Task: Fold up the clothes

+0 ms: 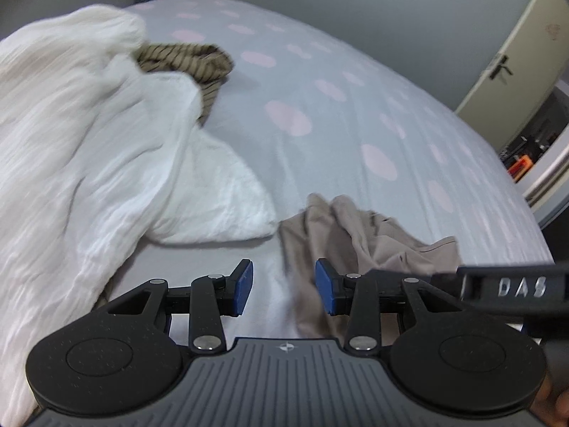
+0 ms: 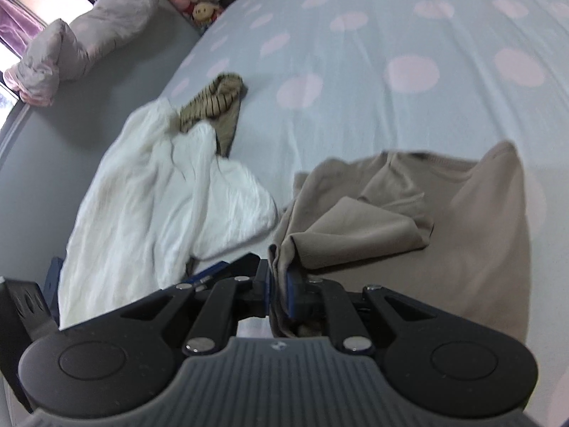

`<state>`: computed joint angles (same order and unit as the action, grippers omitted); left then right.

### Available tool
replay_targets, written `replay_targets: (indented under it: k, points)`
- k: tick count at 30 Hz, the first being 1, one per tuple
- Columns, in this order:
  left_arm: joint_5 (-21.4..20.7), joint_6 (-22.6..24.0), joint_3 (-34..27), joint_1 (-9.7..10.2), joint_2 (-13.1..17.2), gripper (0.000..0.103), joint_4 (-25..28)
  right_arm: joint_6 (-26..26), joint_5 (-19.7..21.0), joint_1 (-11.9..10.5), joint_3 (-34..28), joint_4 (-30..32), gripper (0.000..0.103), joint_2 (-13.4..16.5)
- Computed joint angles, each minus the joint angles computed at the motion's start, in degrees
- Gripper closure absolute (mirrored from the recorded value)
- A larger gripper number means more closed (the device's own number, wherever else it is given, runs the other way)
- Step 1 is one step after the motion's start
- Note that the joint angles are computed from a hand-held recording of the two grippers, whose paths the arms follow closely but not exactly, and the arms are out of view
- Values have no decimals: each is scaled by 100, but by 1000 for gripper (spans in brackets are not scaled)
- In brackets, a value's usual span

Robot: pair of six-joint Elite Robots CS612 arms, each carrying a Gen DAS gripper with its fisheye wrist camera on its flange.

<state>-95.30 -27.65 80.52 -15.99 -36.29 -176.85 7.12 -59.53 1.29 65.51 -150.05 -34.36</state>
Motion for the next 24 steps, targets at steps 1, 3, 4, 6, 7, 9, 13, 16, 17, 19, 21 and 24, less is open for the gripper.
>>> replay_targets:
  k: [1,3,4,6,7,9,13,16,17,19,21,24]
  points:
    - [-8,-44,-1,8,0,68,41,-46,-3,6,-16,58,93,18]
    - [-5,-77,1,13,-1,68,74,-162,-23,17,-48,169,93,48]
    - [8,-70,7,10,-7,68,90,-228,-31,20,-61,218,92,56]
    - [72,-44,46,-7,-38,68,106,-333,0,14,-47,216,87,48]
    - [101,-45,63,-12,-51,68,101,-359,34,5,-29,193,85,37]
    - [45,-149,121,-1,-80,68,-14,-403,83,-24,63,69,81,-27]
    - [-95,-393,241,25,-140,68,-277,-684,72,-117,434,-418,70,-268]
    - [-501,-745,286,77,-178,68,-351,-820,15,-236,849,-896,68,-488]
    - [-587,-818,295,81,-197,68,-327,-826,-1,-283,993,-1030,68,-555]
    - [-636,-818,341,56,-263,68,-247,-833,-36,-380,1277,-1278,68,-677]
    - [-695,-744,397,29,-335,66,-149,-881,-38,-468,1514,-1481,68,-758]
    - [-826,-658,425,7,-447,64,252,-1110,238,-594,1658,-1473,61,-761]
